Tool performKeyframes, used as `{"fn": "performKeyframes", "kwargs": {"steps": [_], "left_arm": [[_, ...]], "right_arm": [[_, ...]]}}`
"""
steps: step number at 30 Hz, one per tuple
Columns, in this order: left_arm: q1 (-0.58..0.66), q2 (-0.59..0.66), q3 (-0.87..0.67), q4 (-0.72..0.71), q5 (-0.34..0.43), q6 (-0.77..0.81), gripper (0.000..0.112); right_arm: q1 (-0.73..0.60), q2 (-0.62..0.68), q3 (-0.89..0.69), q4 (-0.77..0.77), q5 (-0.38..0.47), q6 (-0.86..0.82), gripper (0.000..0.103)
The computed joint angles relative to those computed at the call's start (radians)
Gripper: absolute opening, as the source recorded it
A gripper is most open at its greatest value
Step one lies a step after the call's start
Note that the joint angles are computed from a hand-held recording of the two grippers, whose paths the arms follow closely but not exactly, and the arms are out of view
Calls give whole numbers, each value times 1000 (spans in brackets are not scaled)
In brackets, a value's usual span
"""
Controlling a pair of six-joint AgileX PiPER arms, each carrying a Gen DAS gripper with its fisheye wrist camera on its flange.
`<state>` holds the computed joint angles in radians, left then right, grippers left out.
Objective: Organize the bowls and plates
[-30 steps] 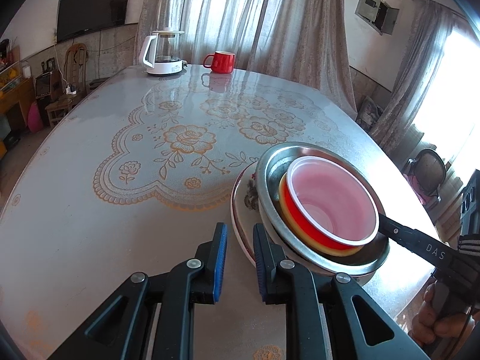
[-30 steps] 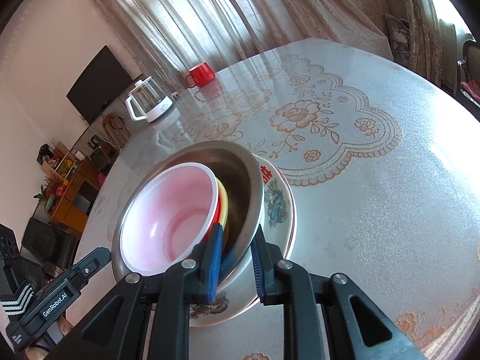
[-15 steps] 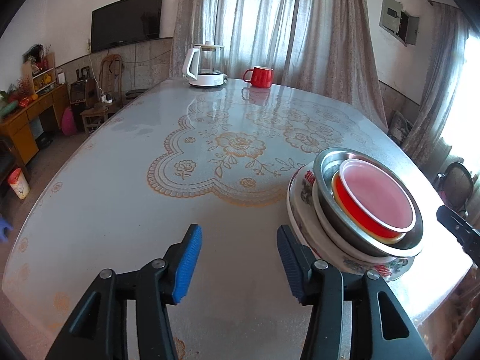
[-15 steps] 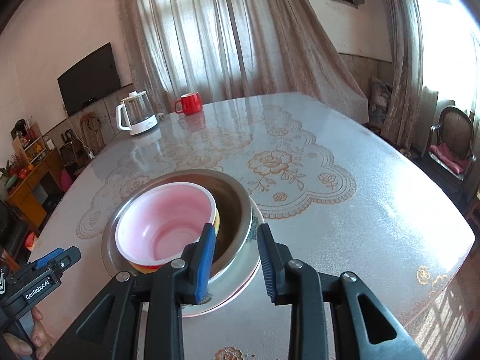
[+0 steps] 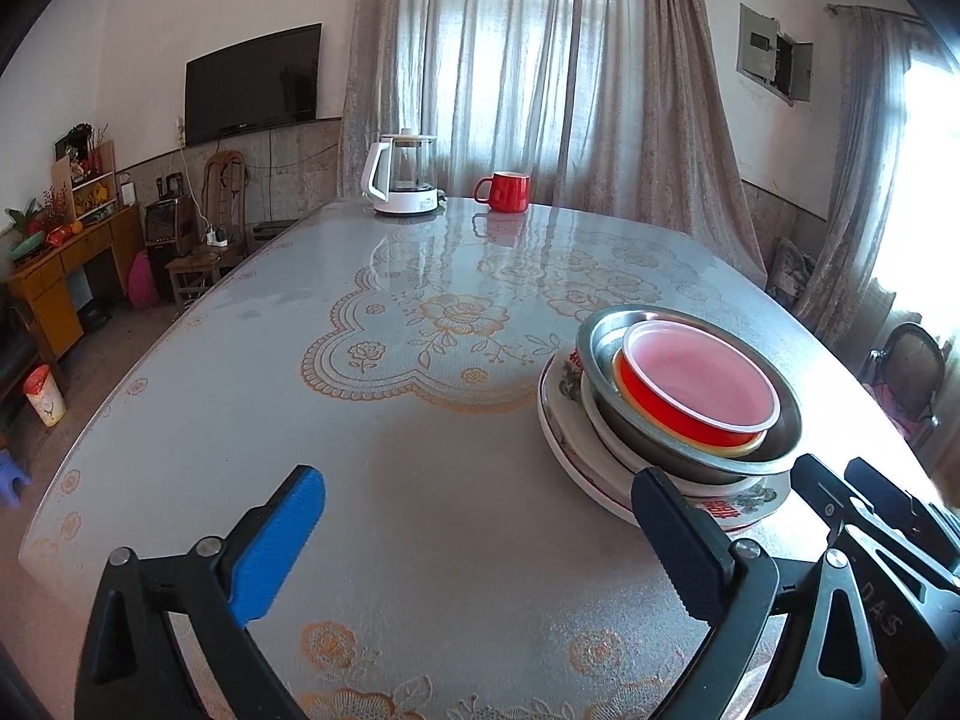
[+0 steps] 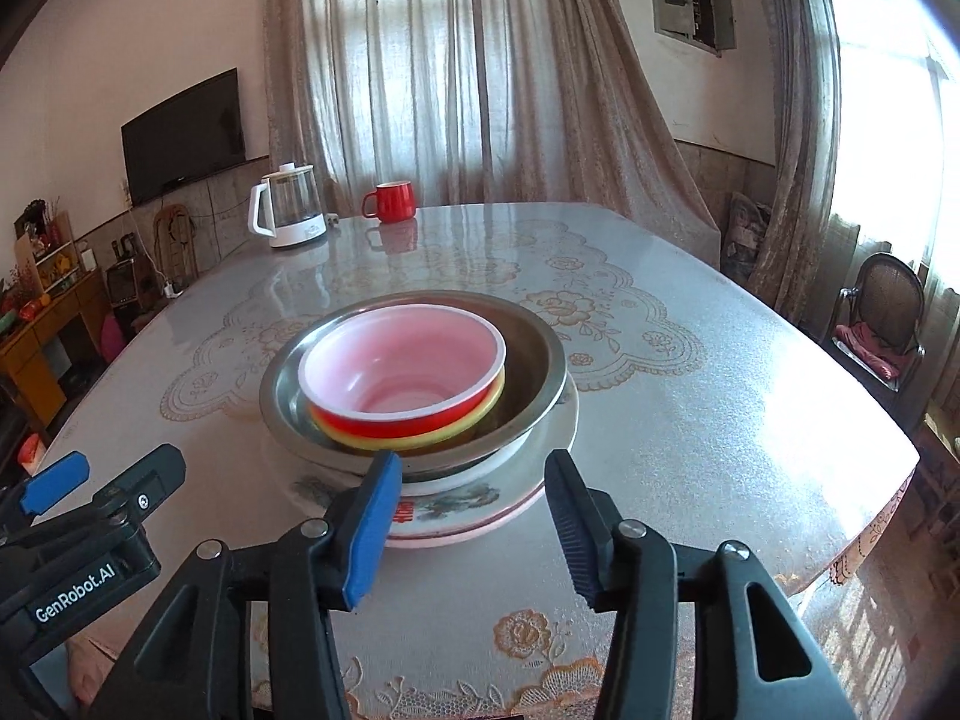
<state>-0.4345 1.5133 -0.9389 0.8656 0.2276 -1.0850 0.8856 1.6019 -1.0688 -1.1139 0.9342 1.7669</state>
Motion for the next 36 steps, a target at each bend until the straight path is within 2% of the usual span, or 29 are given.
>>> {"fn": "performKeyframes", "kwargs": {"steps": [3, 8, 13, 36], "left_arm": [[-13, -19, 16, 15, -13, -6, 103], [-47, -27, 21, 79, 17, -75, 103], [-96, -25, 27, 285, 92, -300, 103], [-91, -9, 16, 190, 72, -209, 103]], "right_arm": [[7, -5, 9, -4, 6, 17, 50], [4, -4, 11, 8, -4, 14, 50], [8, -5, 17, -10, 5, 31, 50], [-9, -2, 21, 7, -27, 20, 50]]}}
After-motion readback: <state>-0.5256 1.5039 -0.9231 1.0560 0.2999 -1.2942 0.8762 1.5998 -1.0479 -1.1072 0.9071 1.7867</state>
